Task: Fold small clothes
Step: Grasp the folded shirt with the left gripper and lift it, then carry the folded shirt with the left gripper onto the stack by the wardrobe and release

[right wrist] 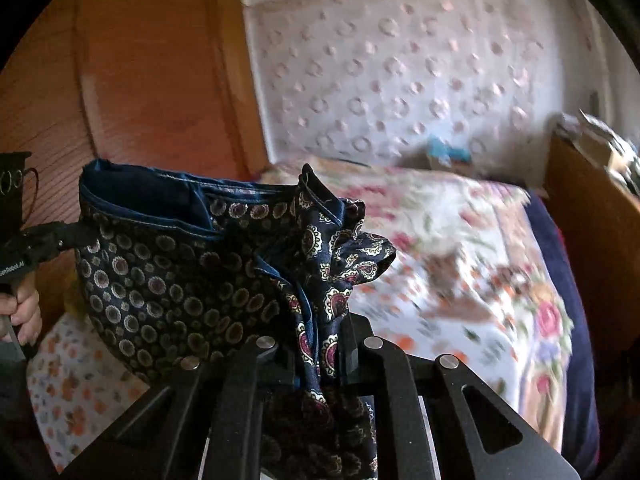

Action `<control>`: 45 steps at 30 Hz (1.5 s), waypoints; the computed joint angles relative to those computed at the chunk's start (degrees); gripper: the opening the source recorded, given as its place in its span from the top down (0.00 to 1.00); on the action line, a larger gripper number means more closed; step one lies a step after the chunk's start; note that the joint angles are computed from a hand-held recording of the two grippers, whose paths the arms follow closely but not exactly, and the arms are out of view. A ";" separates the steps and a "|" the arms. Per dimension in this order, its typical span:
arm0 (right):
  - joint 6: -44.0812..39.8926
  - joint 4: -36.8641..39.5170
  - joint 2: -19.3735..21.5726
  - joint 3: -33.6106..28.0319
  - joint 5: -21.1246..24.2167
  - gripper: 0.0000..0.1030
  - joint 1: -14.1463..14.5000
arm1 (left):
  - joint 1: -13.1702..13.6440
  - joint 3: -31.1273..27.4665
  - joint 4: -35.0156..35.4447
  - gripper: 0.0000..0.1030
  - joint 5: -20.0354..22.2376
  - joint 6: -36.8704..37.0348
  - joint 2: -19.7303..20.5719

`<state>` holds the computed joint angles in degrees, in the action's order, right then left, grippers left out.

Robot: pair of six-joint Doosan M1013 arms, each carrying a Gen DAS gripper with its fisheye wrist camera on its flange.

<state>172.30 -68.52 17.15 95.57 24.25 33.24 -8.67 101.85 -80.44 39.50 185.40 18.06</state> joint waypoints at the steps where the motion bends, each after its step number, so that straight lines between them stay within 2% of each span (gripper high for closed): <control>1: -1.53 0.19 0.67 -1.17 -0.34 0.89 0.37 | 0.82 0.59 -1.02 0.95 -0.58 1.02 -0.48; 7: -19.33 10.48 5.44 -9.52 -2.97 0.89 1.26 | 5.94 2.33 -3.70 0.95 -3.85 2.89 -1.64; 12: -41.26 25.78 10.69 -18.98 -2.10 0.89 1.18 | 9.10 3.84 -7.19 0.95 -6.47 4.82 -1.66; 13: -47.32 30.21 12.03 -21.26 -2.02 0.89 0.30 | 9.43 4.07 -7.90 0.95 -6.86 5.22 -1.62; 17: -66.29 42.68 17.54 -31.46 1.54 0.89 0.08 | 11.35 4.71 -8.88 0.95 -6.98 3.42 -0.62; 23: -83.23 53.13 27.12 -48.84 10.07 0.89 0.35 | 12.22 7.13 -14.16 0.95 -10.36 6.60 -0.23; 27: -85.44 53.60 31.08 -54.48 11.74 0.88 0.56 | 12.61 7.34 -12.68 0.95 -12.21 3.05 0.88; 30: -85.96 55.13 33.84 -58.96 13.57 0.88 0.28 | 13.14 7.85 -13.57 0.95 -12.36 3.32 1.10; 32: -84.60 54.51 35.22 -60.59 14.05 0.88 0.60 | 13.55 7.74 -13.69 0.95 -12.78 3.16 1.43; 35: -80.53 51.33 36.27 -62.34 17.37 0.85 1.26 | 14.48 6.67 -12.29 0.95 -13.64 1.12 2.28; 37: -78.70 50.08 38.54 -66.43 20.75 0.74 1.30 | 14.68 5.97 -10.39 0.95 -14.49 -1.53 2.79; 39: -75.30 47.31 38.87 -66.87 21.00 0.49 1.22 | 14.83 5.34 -8.10 0.95 -14.30 -4.48 3.20; 41: -72.95 46.81 38.83 -66.87 20.35 0.34 1.05 | 14.72 5.16 -6.02 0.95 -14.68 -6.37 3.42; 44: -69.15 44.60 37.23 -63.31 17.87 0.33 0.98 | 14.58 5.41 -5.27 0.88 -15.34 -5.45 3.24; 45: -69.05 45.19 36.70 -62.03 17.34 0.33 0.94 | 14.61 5.63 -5.71 0.75 -15.54 -4.80 3.07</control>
